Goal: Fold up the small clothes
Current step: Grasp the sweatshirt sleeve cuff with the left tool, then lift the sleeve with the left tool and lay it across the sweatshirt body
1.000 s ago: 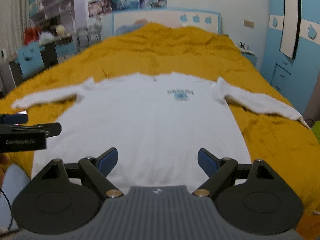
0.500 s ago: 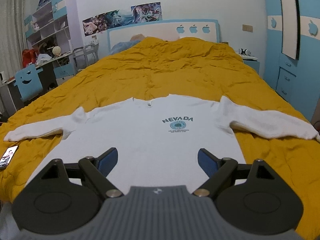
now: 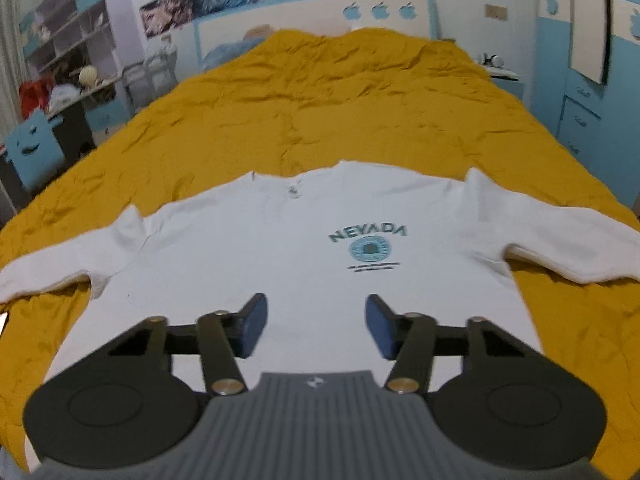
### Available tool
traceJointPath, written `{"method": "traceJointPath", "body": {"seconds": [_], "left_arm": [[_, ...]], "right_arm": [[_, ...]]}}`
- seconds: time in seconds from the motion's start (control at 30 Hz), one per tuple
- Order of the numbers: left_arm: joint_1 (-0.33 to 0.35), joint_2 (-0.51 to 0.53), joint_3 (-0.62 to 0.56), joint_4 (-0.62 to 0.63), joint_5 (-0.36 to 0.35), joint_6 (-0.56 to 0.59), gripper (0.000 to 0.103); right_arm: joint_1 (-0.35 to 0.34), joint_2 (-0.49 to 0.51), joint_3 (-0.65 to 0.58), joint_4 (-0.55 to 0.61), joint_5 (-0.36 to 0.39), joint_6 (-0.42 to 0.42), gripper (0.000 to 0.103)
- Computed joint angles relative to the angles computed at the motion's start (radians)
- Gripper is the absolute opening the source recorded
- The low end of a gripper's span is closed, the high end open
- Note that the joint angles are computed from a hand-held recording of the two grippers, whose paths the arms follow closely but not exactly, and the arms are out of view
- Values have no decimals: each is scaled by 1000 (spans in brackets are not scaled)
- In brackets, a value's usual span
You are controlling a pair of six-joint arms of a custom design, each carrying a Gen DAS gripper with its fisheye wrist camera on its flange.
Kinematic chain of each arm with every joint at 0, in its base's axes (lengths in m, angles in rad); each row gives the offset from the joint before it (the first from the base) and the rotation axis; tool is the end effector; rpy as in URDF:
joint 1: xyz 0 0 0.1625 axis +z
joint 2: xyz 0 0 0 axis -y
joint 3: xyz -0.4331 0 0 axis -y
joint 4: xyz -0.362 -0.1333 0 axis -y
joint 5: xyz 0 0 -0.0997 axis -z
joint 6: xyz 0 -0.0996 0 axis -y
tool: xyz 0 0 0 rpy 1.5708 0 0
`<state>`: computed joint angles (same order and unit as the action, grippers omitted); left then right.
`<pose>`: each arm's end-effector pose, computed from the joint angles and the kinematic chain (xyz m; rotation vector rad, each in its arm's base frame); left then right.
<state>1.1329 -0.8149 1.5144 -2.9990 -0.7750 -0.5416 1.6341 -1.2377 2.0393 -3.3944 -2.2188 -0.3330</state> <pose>-0.1095 -0.7160 0.2590 -0.5201 2.4305 -1.3112 0.1055 -0.5075 0.3553 0.0264 -2.1925 1.0999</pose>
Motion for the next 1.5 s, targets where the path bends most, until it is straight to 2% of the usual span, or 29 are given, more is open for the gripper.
{"method": "traceJointPath", "body": {"seconds": [0.03,0.1,0.17,0.23,0.27,0.37,0.5,0.7,0.77,0.97,1.2,1.27,1.5], "left_arm": [[5,7,0,-32,-12,13,88],[14,18,-10,-68,-25,24,72],[19,30,-35,-35,-25,2,29],[18,34,-37,-53,-28,11,15],[12,39,-38,-80,-23,33,11],[-33,50,-44,-154,7,130,9],[-121,70,-96,-196,5,258,9],[-271,187,-349,-139,-56,459,8],[-321,244,-460,-83,-86,491,8],[-407,432,-770,106,-219,525,8],[-432,625,-980,336,-342,470,8],[-422,648,-970,367,-371,441,8],[-392,682,-782,400,-457,296,8]], "right_arm": [[1,12,-14,14,4,-4,49],[1,28,-30,36,19,-13,49],[1,45,-48,61,24,-23,48],[-1,58,-61,78,22,-25,46],[-2,60,-63,83,26,-25,44],[-8,60,-60,87,29,-36,42],[-25,47,-51,92,43,-47,40],[-54,-3,-25,78,110,-91,40],[-69,-29,-11,69,135,-97,40],[-126,-116,32,59,210,-102,40],[-211,-194,61,44,280,-109,40],[-238,-213,68,42,295,-105,40],[-321,-253,84,50,339,-76,40]]}}
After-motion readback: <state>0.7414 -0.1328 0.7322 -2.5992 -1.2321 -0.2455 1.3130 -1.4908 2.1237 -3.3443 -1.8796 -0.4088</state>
